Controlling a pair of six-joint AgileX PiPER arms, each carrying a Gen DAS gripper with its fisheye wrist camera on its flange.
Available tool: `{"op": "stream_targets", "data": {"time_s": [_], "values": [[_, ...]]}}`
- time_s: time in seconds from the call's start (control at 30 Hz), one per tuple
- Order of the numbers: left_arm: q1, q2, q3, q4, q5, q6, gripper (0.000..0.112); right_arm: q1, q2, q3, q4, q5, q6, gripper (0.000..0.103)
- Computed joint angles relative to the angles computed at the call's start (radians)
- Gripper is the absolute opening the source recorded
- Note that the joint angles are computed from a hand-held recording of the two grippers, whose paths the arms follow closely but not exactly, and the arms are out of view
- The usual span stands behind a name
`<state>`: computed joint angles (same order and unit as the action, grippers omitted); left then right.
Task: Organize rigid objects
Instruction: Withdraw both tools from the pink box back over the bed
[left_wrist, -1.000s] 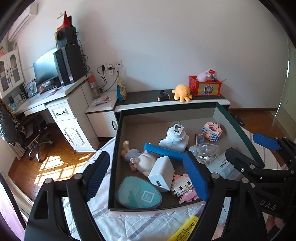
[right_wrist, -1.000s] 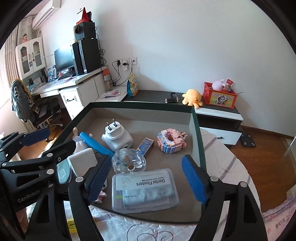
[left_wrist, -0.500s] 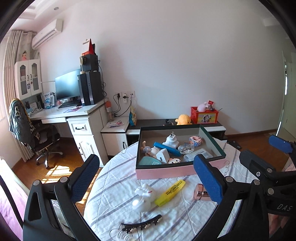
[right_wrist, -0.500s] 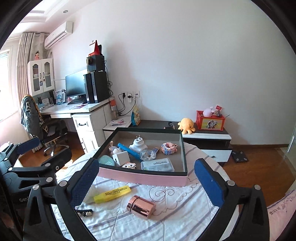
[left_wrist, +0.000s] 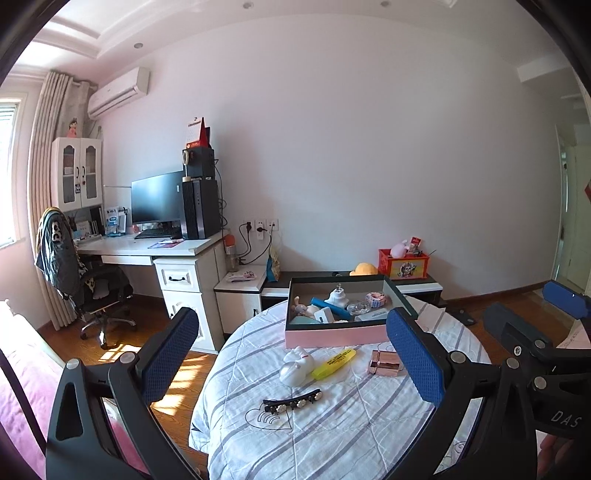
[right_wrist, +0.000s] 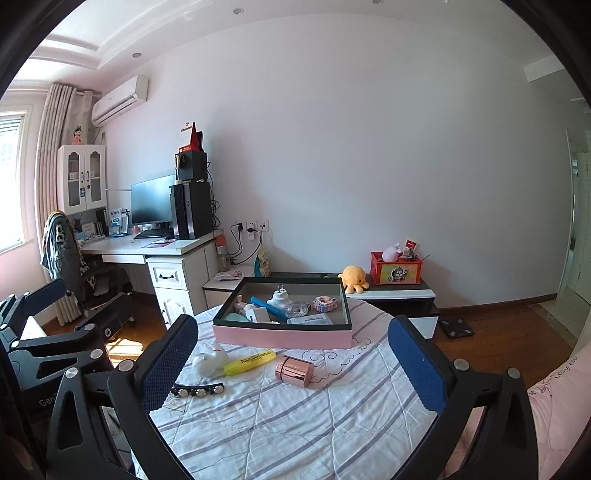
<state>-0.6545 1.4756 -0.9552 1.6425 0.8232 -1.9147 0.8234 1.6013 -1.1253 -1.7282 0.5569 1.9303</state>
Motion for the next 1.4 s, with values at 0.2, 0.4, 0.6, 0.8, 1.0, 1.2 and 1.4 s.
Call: {"op": "stream_targets", "data": {"time_s": [0.2,0.4,0.6,0.8,1.0,1.2,1.4], "values": [[-0.099,-0.09,0.063,-0.02,0.111,0.01,0.103,0.099,-0.076,0.062,0.006,0.117,-0.017,0.103],[-0.144,-0.135,0.085,-0.034,0.161,0.021,0.103,0.151,-0.105,0.075,0.018,0.167,-0.039,0.103],[-0.155,-0.145,0.094,-0.037,0.17,0.023,0.103,0.17,-0.109,0.081,0.021,0.187,-0.04,0.103],[-0.137,-0.132,0.082,-0.05,0.141,0.032,0.103,0.165,-0.106,0.084,0.034,0.184,-0.045,0.103],[-0.102,-0.098,0.064,-0.052,0.101,0.035,0.103,0.132,-0.081,0.066,0.046,0.148,-0.051,0.103],[-0.041,-0.041,0.044,-0.055,0.023,0.032,0.103,0.08,-0.041,0.046,0.061,0.091,-0.057,0.103],[0.052,0.055,0.011,-0.071,-0.103,0.036,0.103,0.015,0.039,0.005,0.097,0.011,-0.077,0.103]]}}
